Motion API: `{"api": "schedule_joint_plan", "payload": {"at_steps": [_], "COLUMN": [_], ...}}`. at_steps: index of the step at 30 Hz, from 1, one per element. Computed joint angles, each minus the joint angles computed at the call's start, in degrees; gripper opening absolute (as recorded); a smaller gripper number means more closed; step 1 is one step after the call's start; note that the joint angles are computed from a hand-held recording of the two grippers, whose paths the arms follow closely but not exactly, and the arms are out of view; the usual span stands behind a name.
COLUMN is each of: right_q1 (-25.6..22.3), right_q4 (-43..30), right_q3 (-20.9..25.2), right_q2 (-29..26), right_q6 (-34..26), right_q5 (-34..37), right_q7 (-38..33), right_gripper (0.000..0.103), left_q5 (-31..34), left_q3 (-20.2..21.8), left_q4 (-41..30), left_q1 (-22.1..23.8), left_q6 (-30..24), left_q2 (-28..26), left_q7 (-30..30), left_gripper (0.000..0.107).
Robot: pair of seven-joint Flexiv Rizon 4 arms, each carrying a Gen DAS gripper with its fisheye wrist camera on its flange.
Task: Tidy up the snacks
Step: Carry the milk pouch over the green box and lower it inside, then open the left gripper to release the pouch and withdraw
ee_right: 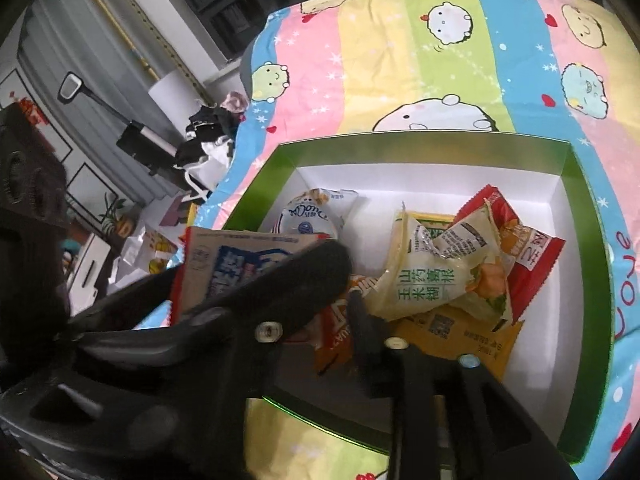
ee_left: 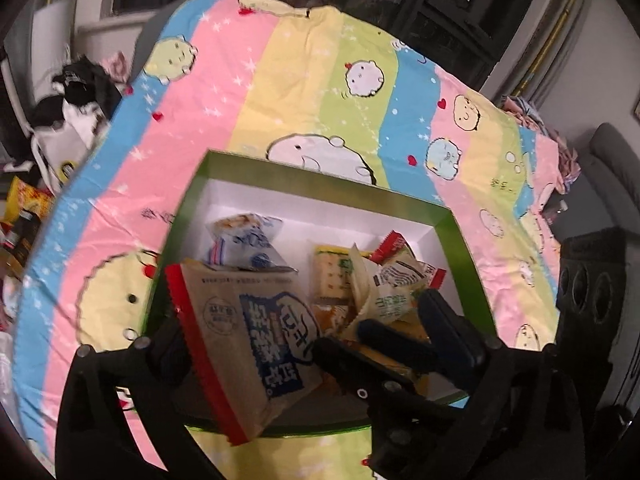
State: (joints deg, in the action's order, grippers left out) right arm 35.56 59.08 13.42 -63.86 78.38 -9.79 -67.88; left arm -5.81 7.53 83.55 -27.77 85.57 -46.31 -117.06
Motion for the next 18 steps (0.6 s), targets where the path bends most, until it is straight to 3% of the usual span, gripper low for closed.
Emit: {"api": "schedule_joint_plan", "payload": {"at_steps": [4,7,12,15,18], "right_q1": [1.24,2.66,6.18,9.73,13.90], "right_q4": [3.08,7.08,14.55,19.46,24.33], "right_q3": [-3.35,-7.05,-14.84,-21.45,-28.45], "right_q2": [2.12,4.55,8.94,11.64,14.07], "right_q6": [1.38,3.60,8.05,10.83,13.58], "right_q5": [-0.54,-2.03,-5.24,-7.17,-8.83], "right_q7": [2.45,5.18,11.48,16.06,19.80], "right_gripper": [0.061,0.069,0.076,0.085,0.086], "left_q5": [1.81,3.91,8.69,11.86,14.98], "left_q3": [5.41,8.11,12.49,14.84,16.79], "left_q4": [0.23,0.84,1.59,2.10,2.43], "left_q1": [-3.58,-5.57,-9.11,-11.24,-13.22], "left_q6": [-1.16,-2.04,-4.15,-5.35,-7.46], "left_q2": [1.01,2.21,4.55,6.08,7.68], "left_q7": [-3.03,-5.34,-10.29,-13.89,-17.34], "left_gripper": [0.102,0.102,0.102,0.102,0.102]}}
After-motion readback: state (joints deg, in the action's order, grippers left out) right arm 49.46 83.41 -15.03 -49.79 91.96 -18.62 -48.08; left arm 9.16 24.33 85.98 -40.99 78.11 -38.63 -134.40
